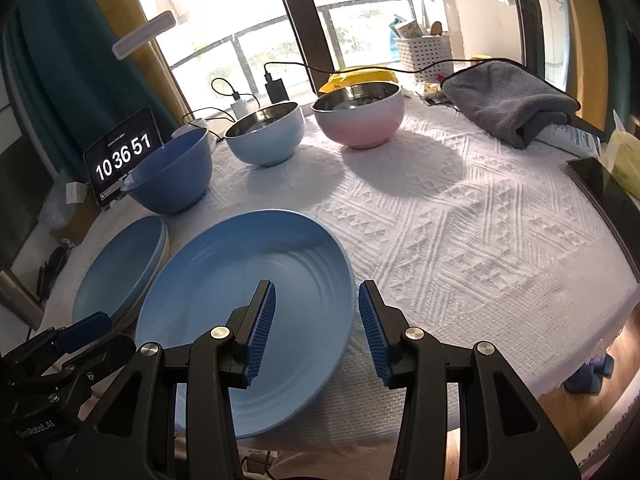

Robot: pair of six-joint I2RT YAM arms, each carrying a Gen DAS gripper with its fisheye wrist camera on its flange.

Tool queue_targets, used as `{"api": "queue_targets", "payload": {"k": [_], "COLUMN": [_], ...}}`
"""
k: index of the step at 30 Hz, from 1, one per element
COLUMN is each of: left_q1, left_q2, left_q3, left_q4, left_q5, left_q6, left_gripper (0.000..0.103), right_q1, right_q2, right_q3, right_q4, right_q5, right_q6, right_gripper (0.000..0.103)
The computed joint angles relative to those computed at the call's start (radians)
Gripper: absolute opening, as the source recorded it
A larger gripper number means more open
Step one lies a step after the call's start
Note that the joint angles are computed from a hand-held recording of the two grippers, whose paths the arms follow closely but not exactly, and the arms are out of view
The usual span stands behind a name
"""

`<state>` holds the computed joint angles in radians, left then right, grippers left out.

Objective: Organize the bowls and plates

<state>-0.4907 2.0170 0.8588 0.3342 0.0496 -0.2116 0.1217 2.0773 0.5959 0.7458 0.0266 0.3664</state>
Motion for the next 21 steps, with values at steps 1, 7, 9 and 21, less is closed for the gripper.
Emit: {"api": "queue_targets", "payload": {"k": [1,7,9,21], "left_q1": [-0.001,-0.008,-0.009,-0.005], "left_q2": [0.007,0.039,0.049,0.074], "left_q3": [0.008,0.035,0.045,0.063], "left_q4": [-0.005,-0.027,-0.034,-0.042], "left_q5": [0.000,0.001,0.003,-0.017], "left_q6": [-0.002,-0.010,-0.011,-0.024], "left_gripper": [0.064,0.064,0.064,0.063], "right_q1": [-0.004,-0.022,-0.024,-0.032], "right_q2": [0.006,0.034,0.044,0.079], "right_q3": [0.002,0.013,0.018,0.043], "right_q4": [0.002,0.006,0.007,-0.004], "right_q5": [-0.003,-0.020,-0.024,-0.037], "right_q6": [-0.001,-0.005,-0.006,-0.006], "right_gripper": [0.046,0.046,0.046,0.046]}}
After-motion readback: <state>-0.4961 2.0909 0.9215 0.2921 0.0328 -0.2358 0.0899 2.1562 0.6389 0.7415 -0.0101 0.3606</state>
